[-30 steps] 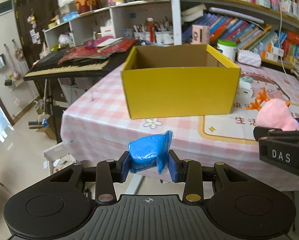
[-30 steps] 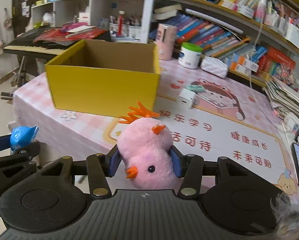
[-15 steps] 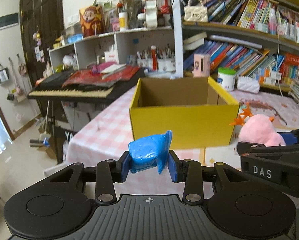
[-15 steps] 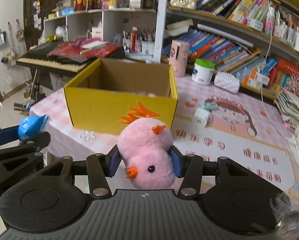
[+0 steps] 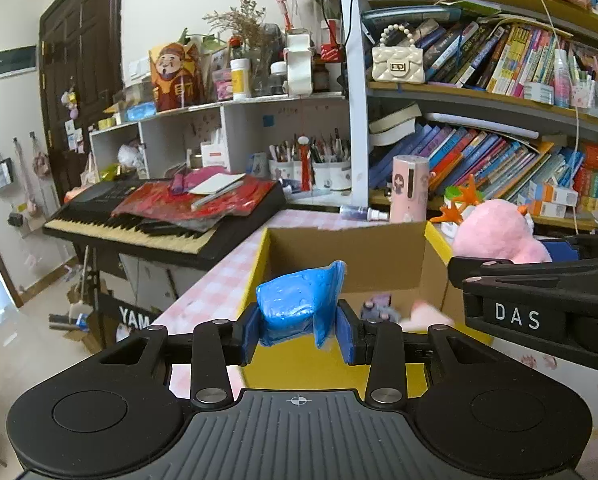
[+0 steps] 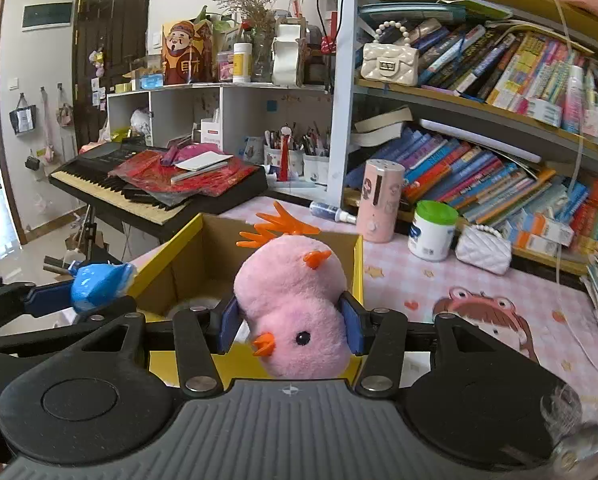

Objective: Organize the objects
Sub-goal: 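Carry the pink chick in the right gripper while the left carries the blue block to the box, then open the left gripper to drop the blue block while the right releases the chick into the box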

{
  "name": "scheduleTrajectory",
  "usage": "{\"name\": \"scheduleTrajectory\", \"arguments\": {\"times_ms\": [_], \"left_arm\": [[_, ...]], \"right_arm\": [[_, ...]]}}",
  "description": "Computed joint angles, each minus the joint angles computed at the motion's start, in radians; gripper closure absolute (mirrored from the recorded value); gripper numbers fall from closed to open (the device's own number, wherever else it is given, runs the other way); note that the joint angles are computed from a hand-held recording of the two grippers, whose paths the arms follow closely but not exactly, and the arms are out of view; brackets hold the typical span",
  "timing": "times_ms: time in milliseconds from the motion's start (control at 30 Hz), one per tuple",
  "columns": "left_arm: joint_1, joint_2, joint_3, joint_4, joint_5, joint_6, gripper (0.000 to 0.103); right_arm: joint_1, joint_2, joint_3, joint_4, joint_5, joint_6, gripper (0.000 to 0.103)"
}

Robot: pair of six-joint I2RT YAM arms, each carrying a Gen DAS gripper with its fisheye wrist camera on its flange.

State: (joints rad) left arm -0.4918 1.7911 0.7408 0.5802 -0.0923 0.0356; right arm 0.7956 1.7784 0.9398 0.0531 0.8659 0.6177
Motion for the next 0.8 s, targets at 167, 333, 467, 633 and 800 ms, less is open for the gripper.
{"name": "scheduleTrajectory", "arguments": {"times_ms": [167, 333, 467, 633, 800], "left_arm": [[-0.027, 0.133, 0.169, -0.075, -0.030, -0.014, 0.066], [-0.044, 0.231, 0.302, -0.158, -0.052, -0.024, 0.066], [-0.047, 0.294, 0.396, -0.233, -0.063, -0.033, 0.066], [-0.041, 0.370, 0.516, -0.352, -0.061, -0.054, 0.066], [-0.037, 0.431, 0.616, -0.452, -0.054, -0.079, 0.066]], "right_arm": [[-0.125, 0.018, 0.003, 0.108, -0.137, -0.132, 0.055], [-0.229, 0.065, 0.035, 0.157, -0.261, -0.207, 0.055], [-0.299, 0.120, 0.089, 0.158, -0.358, -0.239, 0.055], [-0.367, 0.205, 0.192, 0.112, -0.476, -0.264, 0.055], [-0.412, 0.285, 0.294, 0.050, -0.569, -0.274, 0.055]]}}
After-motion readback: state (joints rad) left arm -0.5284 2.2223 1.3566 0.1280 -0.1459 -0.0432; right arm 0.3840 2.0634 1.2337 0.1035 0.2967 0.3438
